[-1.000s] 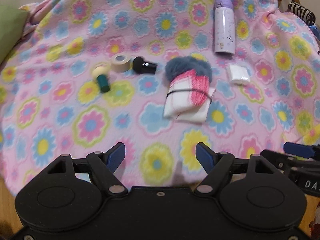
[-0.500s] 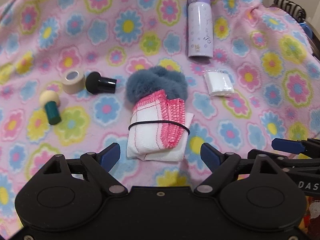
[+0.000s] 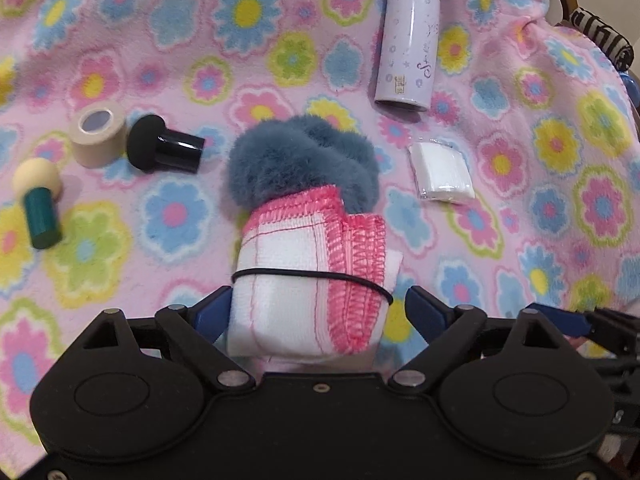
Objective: Organize soft objects
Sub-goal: 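Close the left tool on the pink-edged white towel bundle while the right tool reaches the tissue packet, then lower the right tool over the white tissue packet and close on it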
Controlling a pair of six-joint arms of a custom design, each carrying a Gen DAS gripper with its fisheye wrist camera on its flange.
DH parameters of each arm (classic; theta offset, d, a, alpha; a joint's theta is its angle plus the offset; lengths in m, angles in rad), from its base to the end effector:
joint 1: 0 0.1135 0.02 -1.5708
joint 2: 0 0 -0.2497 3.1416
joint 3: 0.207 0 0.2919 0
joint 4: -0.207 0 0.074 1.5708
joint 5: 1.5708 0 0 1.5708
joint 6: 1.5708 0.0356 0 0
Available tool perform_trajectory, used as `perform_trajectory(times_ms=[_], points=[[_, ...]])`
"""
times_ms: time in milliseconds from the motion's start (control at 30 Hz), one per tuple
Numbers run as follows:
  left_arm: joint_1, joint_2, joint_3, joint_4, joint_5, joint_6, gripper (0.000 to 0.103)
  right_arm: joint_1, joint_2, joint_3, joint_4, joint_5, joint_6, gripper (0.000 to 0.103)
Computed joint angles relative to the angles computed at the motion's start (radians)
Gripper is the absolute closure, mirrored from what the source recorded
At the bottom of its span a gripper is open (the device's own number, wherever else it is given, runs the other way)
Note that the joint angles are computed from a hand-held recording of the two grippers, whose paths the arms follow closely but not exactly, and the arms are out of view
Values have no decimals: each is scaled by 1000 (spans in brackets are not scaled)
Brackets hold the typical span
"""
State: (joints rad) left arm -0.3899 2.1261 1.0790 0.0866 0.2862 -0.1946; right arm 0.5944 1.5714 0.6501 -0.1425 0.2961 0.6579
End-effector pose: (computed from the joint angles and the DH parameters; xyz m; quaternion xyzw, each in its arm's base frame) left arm 0.3740 -0.1645 0.0197 0.1347 0.9354 -0.2159 0.2456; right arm 0.2487 0.1556 0.0775 0.0674 0.9558 0.0297 0.2847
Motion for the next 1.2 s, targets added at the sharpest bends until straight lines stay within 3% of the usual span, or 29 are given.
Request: perform_trajectory(times_ms=[100, 167, 200, 333, 533, 767, 1067, 1200], points=[[3, 26, 23, 1, 21, -10, 13, 5, 12, 6, -6, -1, 8, 35], [-4, 20, 14, 15, 5, -11, 18, 6, 19, 11, -10, -2, 12, 35], [-6, 11, 2, 28, -9, -11, 27, 7, 22, 13, -12, -2, 15, 35], [7, -43, -56, 54, -17, -13, 28, 13, 26, 24, -20, 1, 15, 35], [20, -174, -169, 46, -146, -20, 28, 11, 46, 58, -20, -2, -7, 35], [41, -212, -216, 9, -309, -15, 27, 0, 113, 128, 15, -17, -52, 33], [68, -153, -222, 14, -334, -24, 27, -97, 290, 277, 86, 133, -102, 29], [54, -133, -213, 20, -367, -20, 28, -152, 367, 332, 139, 151, -146, 24]])
